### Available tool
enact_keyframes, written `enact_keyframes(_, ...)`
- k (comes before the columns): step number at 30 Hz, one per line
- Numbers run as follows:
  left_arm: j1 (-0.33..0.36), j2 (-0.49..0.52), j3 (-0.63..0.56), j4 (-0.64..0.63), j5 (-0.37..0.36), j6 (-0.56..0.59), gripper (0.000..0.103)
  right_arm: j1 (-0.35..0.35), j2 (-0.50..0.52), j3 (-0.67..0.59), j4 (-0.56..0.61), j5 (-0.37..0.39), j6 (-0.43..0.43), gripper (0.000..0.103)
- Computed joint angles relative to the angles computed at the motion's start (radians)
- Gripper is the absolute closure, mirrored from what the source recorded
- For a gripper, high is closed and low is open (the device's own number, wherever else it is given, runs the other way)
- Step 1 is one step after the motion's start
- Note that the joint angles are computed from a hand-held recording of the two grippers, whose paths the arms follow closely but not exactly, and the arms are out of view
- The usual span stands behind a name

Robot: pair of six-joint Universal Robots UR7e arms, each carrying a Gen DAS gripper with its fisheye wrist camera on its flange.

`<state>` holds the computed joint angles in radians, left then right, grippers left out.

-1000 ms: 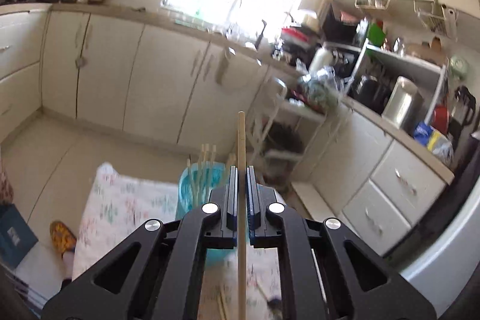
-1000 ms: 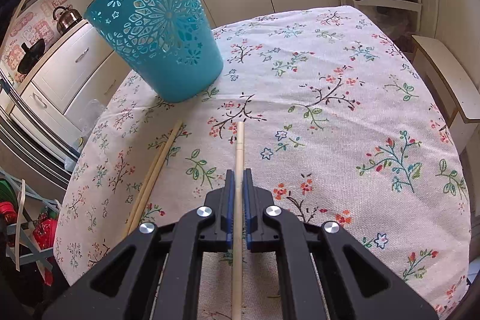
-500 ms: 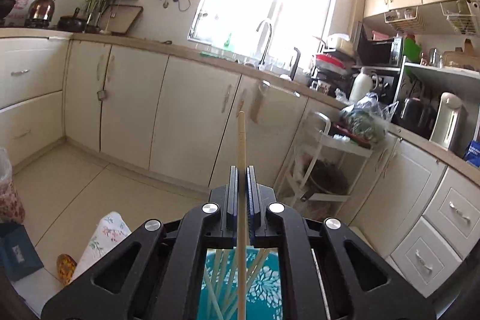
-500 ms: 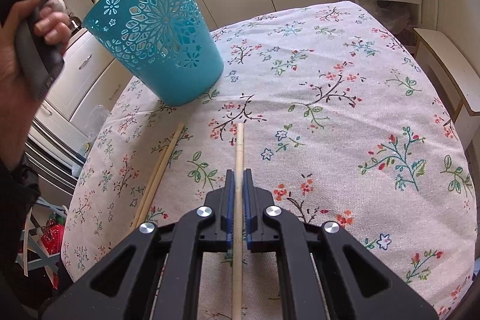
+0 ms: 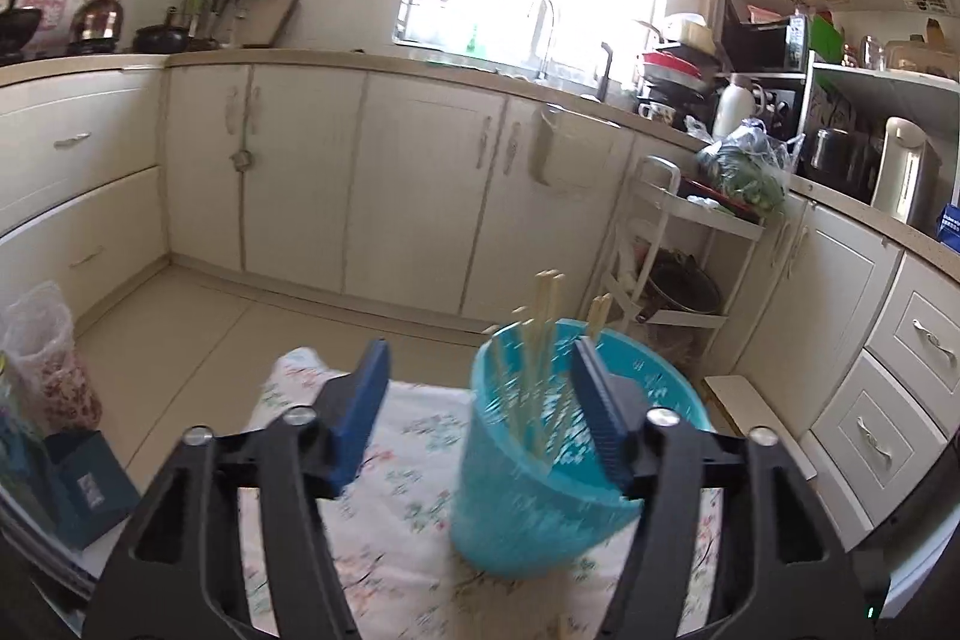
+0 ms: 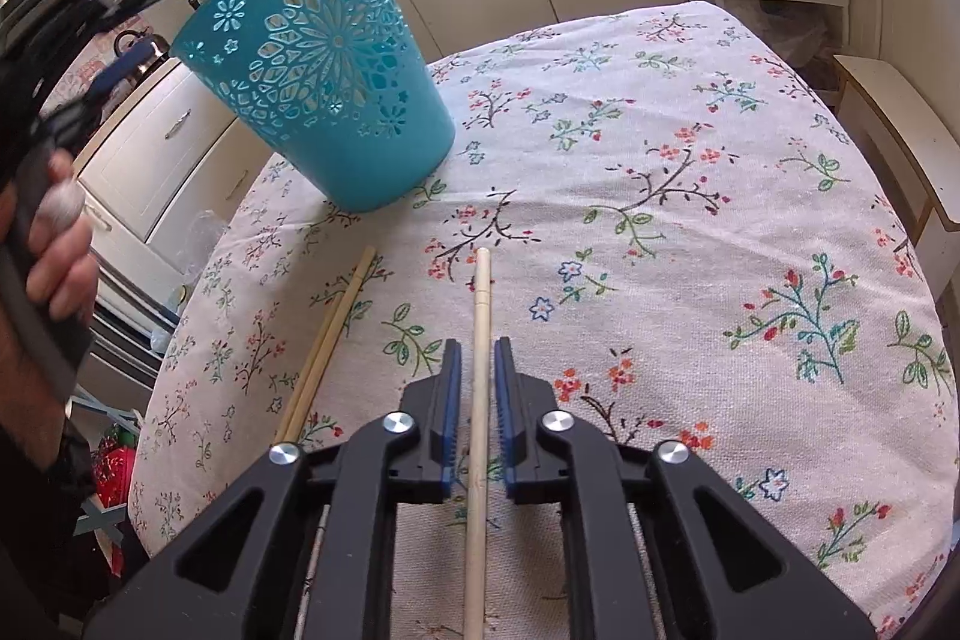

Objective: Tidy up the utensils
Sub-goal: 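Carry the chopstick over the teal bin and drop it, left gripper, then lift the chopstick over the teal bin and release it, right gripper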

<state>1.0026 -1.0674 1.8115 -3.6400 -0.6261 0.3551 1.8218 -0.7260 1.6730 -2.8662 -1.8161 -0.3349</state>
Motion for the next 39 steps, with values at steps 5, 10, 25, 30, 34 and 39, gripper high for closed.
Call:
enact_keyframes(5, 0.008, -0.115, 0.201, 0.074, 0.078, -0.209, 0.023, 0.04, 0.018, 0.008, -0.043, -0.103, -0.071, 0.086)
enact_keyframes(10, 0.063, -0.162, 0.292, 0.243, 0.08, -0.453, 0.023, 0.093, 0.072, -0.004, -0.134, -0.267, -0.195, 0.097)
enact_keyframes(25, 0.102, -0.171, 0.307, 0.356, 0.021, -0.571, 0.017, 0.135, 0.032, -0.202, -0.151, 0.279, 0.07, 0.097)
enact_keyframes(30, 0.109, -0.178, 0.314, 0.338, 0.002, -0.576, 0.017, 0.178, 0.234, -0.532, -0.116, 0.258, 0.08, 0.097)
enact_keyframes(34, 0.112, -0.177, 0.315, 0.324, -0.011, -0.57, 0.017, 0.19, 0.371, -0.728, -0.106, 0.151, 0.087, 0.097)
enact_keyframes(39, 0.115, -0.179, 0.32, 0.302, -0.027, -0.567, 0.017, 0.186, 0.422, -0.787, -0.03, 0.058, 0.048, 0.096)
